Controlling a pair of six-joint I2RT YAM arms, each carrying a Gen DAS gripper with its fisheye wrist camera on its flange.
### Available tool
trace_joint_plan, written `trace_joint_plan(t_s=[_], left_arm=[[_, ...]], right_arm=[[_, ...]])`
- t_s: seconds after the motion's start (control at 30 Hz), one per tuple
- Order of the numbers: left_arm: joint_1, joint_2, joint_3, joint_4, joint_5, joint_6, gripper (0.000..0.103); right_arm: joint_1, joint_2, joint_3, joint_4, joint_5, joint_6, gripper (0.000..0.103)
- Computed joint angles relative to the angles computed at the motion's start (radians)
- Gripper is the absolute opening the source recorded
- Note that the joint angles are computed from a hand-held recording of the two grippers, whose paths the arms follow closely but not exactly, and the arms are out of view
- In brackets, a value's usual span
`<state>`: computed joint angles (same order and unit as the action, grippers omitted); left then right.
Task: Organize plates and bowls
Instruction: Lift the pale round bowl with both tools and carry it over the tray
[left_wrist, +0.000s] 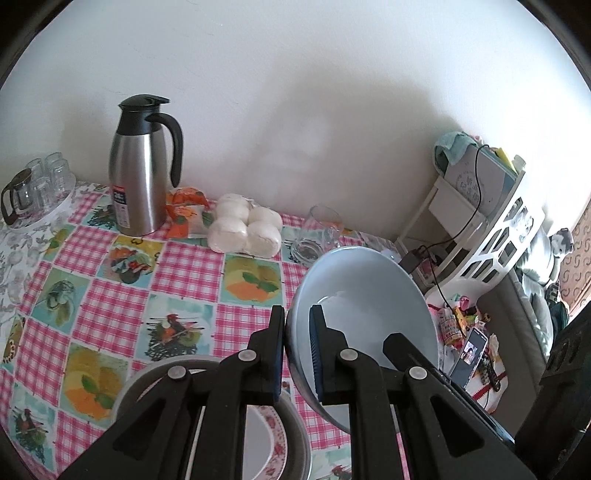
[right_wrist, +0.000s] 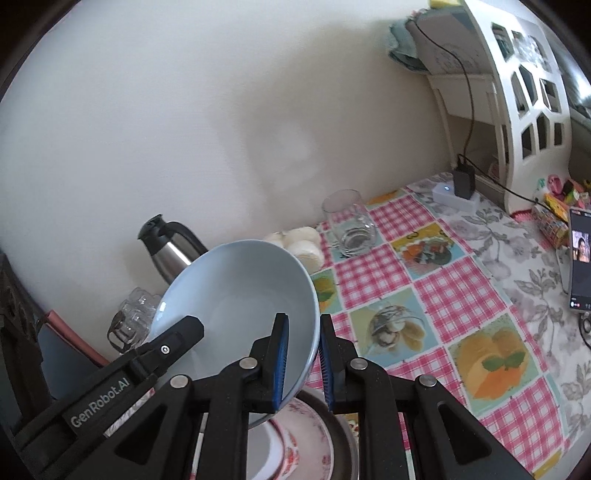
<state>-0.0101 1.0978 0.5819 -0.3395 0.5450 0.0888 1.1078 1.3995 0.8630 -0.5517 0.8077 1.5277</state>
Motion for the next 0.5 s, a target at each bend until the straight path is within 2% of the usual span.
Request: trace_joint_plan(t_s=[0.5], left_arm=[[0.282, 0.079, 0.067, -0.158, 0.155, 0.198, 0.013]], right_arm=[[0.035, 0.170, 0.173, -0.003, -0.026, -0.058, 0.018]])
